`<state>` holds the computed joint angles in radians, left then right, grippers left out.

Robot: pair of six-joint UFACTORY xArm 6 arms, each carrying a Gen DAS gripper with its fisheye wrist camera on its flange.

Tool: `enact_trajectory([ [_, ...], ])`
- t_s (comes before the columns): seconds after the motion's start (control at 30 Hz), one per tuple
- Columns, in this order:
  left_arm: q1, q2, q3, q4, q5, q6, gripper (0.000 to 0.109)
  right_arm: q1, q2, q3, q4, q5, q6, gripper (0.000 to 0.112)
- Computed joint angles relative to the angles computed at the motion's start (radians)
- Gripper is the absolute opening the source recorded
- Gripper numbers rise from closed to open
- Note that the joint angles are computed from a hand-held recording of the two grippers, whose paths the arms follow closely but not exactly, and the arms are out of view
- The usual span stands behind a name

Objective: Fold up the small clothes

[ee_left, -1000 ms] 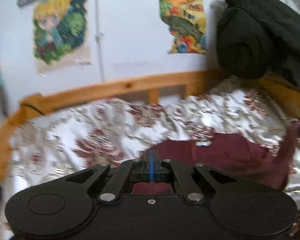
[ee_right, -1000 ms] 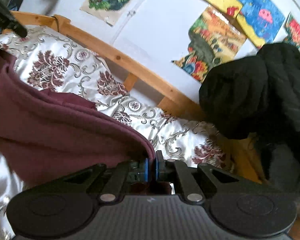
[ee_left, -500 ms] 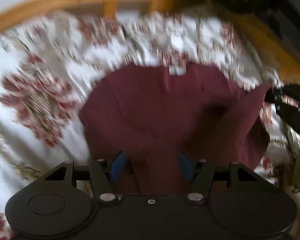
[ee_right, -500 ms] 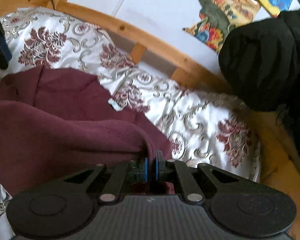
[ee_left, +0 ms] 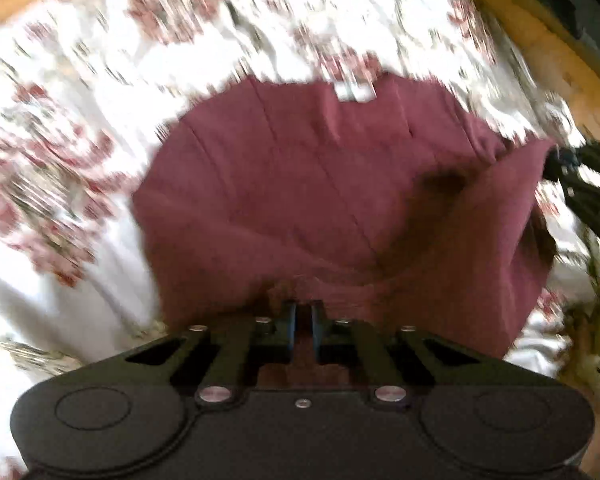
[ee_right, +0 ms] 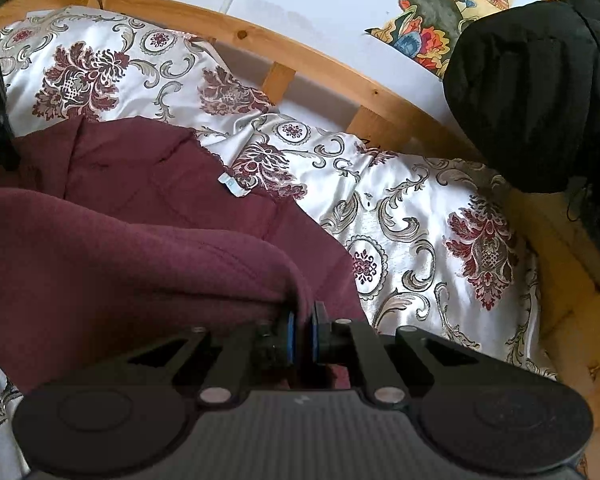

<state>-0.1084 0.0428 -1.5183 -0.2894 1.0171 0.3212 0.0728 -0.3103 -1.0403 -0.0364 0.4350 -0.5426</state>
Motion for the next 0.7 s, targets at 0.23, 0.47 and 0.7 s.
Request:
enact_trajectory([
  [0.23, -0.008, -0.193, 0.269, 0.089, -0.474, -0.191, 0.006, 0.003, 0.030, 0.012, -0.067, -0.120, 0.051, 0.008],
  [0.47, -0.015, -0.097, 0.214, 0.388, -0.663, -0.560, 0.006, -0.016, 0.174, -0.055, -0.468, -0.326, 0.313, 0.008],
  [0.7, -0.016, 0.061, 0.079, 0.704, -0.711, -0.959, 0.006, -0.044, 0.342, -0.221, -0.811, -0.359, 0.644, 0.008],
])
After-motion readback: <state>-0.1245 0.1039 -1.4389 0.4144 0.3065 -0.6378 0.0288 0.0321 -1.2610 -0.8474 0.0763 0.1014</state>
